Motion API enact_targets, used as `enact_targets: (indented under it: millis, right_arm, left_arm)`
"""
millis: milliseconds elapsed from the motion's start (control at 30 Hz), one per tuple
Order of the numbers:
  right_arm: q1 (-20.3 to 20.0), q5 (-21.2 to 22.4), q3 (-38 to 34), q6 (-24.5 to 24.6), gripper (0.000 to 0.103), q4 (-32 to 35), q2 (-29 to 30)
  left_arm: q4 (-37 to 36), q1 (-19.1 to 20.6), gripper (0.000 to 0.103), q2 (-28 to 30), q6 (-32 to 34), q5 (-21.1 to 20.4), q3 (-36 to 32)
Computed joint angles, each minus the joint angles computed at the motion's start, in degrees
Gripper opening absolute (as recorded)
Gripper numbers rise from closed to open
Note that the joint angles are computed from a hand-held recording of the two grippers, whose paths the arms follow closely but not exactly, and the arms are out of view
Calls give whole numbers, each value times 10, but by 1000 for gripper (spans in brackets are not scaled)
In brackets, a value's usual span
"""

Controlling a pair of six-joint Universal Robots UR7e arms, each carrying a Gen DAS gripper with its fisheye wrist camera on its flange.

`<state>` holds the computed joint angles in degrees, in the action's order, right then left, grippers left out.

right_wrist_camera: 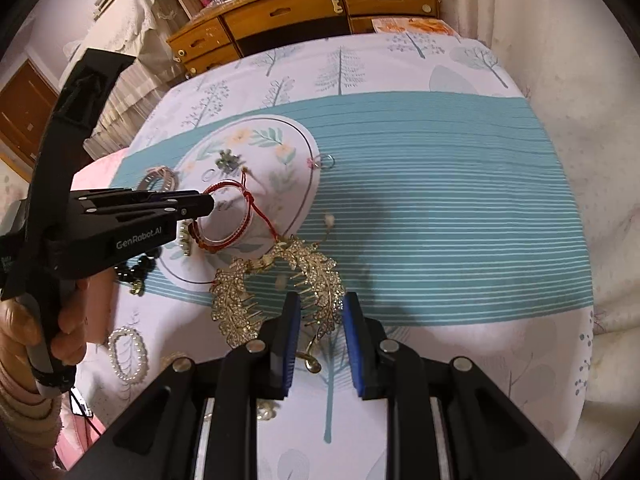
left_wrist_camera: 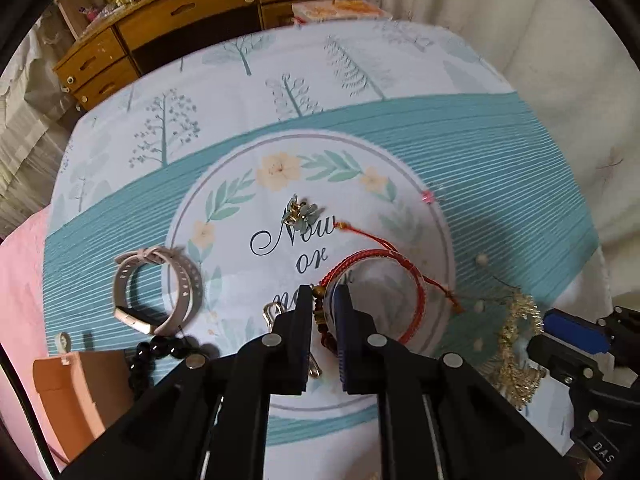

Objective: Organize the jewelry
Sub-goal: 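Carry the red bracelet into the peach box with the left tool while the right tool drops the comb there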

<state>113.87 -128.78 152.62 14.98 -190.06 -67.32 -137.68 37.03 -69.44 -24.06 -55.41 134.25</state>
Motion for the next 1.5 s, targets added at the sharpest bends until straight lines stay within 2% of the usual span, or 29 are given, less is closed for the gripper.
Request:
enact_targets:
  millis: [133, 267, 400, 533, 633, 733, 800, 1000, 1067, 1300, 1500]
  right_arm:
    - [29, -9, -2, 14, 22, 17, -13]
    - [63, -16, -11, 30, 22, 42, -21]
    - [104, -17, -34, 44, 22, 75, -17]
    - [140, -7, -65, 48, 22, 99, -1]
    - [166, 5, -100, 43, 22, 109, 27]
    - [186, 19, -139, 34, 22, 113, 66]
    - [195, 25, -163, 28, 22, 114, 92]
    - [206, 43, -244, 16, 22, 130, 175]
    - [207, 43, -269, 16, 22, 136, 201]
    - [189, 44, -336, 21, 22, 163, 275]
    - [170, 44, -367, 25, 22, 188, 311]
  left_arm:
    - [9, -32, 8, -53, -11, 0, 25]
    - [62, -69, 8, -143, -39, 13, 53]
    - [151, -100, 8, -245, -85, 31, 68]
    - [258, -109, 9, -350, -130, 56, 67]
    - [362, -121, 9, -428, -178, 86, 65]
    - [472, -138, 9, -488, -235, 123, 65]
    - [532, -146, 9, -523, -267, 133, 67]
    - [619, -150, 9, -598, -305, 138, 79]
    - [630, -143, 9, -618, -302, 140, 83]
    - [591, -90, 9, -652, -242, 129, 101]
    - [519, -34, 9, -648, -173, 114, 121]
